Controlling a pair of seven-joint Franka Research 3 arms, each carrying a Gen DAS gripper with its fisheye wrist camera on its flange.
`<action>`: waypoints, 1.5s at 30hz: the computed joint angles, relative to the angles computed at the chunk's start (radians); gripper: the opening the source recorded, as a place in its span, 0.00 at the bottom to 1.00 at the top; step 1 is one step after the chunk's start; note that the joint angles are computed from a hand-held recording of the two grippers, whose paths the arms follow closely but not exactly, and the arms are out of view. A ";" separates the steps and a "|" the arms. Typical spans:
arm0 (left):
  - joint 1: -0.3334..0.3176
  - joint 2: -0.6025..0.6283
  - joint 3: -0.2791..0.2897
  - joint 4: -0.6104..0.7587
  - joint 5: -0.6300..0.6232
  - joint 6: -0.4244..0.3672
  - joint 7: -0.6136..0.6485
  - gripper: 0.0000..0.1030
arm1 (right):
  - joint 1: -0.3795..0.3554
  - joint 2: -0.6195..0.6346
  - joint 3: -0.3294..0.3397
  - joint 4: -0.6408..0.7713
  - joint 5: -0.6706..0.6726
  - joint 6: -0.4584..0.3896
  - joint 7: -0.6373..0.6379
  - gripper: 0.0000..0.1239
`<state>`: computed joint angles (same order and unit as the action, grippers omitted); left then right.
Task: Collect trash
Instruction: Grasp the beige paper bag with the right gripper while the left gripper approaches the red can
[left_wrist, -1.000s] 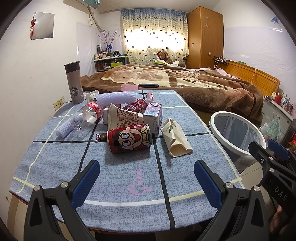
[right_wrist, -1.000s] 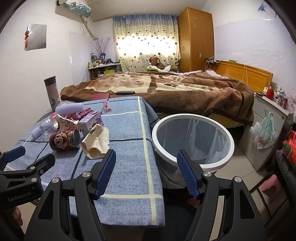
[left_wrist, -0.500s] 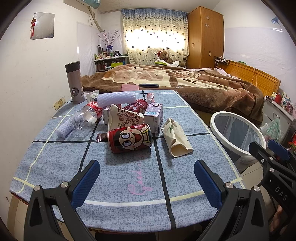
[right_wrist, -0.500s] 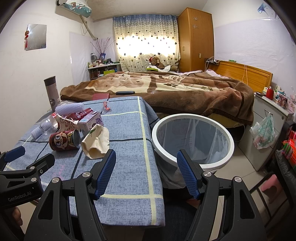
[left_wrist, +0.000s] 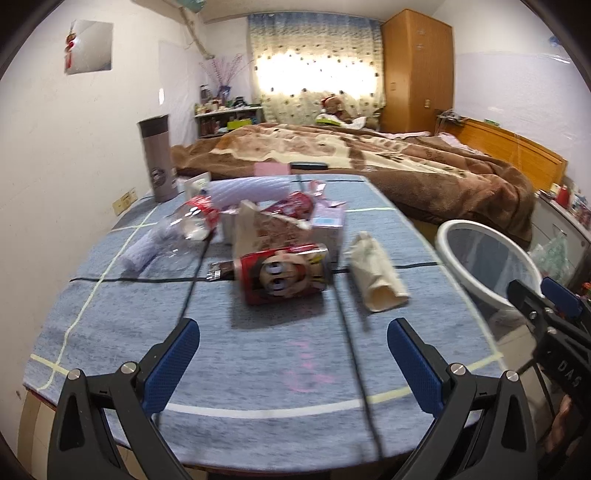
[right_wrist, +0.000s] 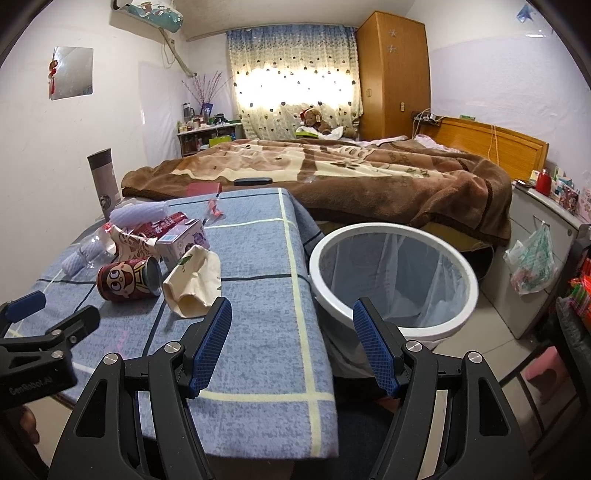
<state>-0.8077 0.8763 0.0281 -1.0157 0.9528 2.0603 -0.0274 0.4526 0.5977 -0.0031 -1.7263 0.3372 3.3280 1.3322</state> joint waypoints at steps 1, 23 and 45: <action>0.006 -0.020 0.002 -0.035 0.000 0.005 -0.013 1.00 | -0.022 0.011 0.027 0.015 -0.009 -0.005 -0.004 0.56; 0.200 -0.140 -0.046 -0.288 -0.010 0.306 0.021 1.00 | -0.166 0.222 0.301 0.368 0.015 -0.330 -0.218 0.56; 0.253 0.030 -0.061 -0.050 -0.247 0.440 0.437 0.92 | -0.098 0.264 0.187 0.480 0.013 -0.477 -0.182 0.19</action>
<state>-0.5551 0.9067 -0.0330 -1.0657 0.7056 2.5002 0.4098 0.3541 0.8619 0.1843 -1.2462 0.3504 2.8510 1.1506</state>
